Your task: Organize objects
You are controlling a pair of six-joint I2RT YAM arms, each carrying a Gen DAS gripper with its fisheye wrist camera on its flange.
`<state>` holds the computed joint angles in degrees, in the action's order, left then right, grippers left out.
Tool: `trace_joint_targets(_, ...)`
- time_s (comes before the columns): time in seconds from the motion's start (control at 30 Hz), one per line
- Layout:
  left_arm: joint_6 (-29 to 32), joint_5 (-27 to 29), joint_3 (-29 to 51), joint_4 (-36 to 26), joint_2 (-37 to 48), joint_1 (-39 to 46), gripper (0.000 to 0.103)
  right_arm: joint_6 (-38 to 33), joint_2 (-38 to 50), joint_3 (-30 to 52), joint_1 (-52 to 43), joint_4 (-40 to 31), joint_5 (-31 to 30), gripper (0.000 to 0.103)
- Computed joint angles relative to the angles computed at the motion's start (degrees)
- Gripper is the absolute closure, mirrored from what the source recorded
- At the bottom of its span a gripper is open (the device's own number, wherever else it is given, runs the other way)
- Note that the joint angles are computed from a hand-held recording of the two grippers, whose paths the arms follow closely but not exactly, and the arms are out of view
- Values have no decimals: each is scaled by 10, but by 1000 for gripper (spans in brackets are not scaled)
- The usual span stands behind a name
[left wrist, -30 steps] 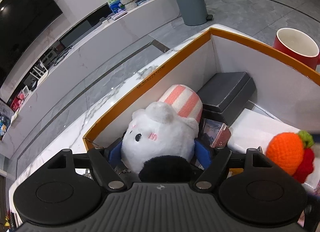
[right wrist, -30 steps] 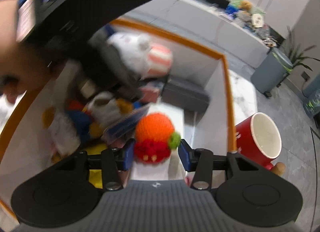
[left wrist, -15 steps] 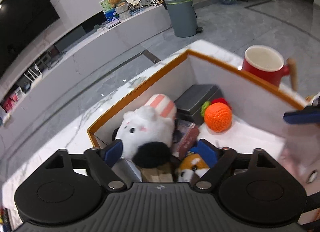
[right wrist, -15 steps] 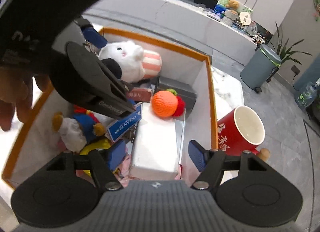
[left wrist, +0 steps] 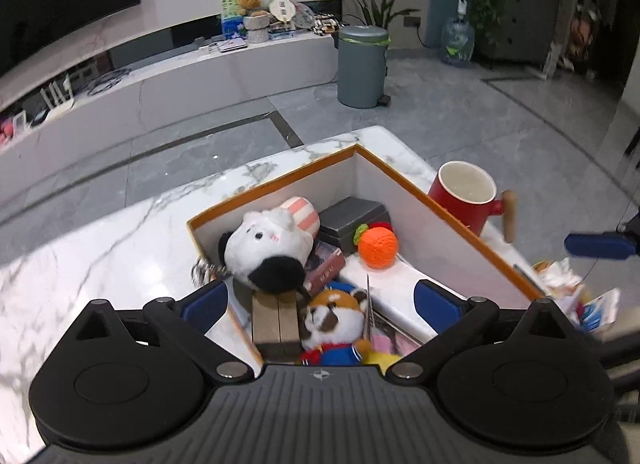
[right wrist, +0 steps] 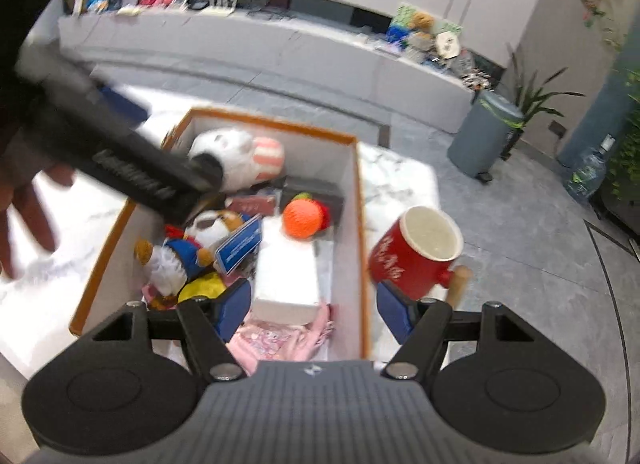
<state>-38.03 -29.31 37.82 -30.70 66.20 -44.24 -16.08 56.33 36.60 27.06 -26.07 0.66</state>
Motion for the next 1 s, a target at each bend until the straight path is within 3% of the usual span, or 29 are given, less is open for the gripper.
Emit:
trace_joint_targets(0.13,-127,-72,-16,-73,-69,-112,0,43,-88,-10,2,-26,22,26)
trace_joint_targets(0.2,-188,-95,-13,-107,-77,-165,0,58,-121,-11,-12,-54,-6,25)
trace_joint_targets(0.4,-349,-167,23,-213,-33,-305,0,112,-201,-16,30,-116,35,25)
trace_joint_targets(0.57,-457,-190,48,-267,-4,-377,0,143,-261,-9,79,-186,85,26)
trace_joint_targets(0.77,-564,-198,94,-364,58,-427,0,216,-325,16,162,-264,173,24)
trace_joint_targets(1.0,-696,-190,90,-437,61,-494,0,400,-310,61,422,-390,382,19)
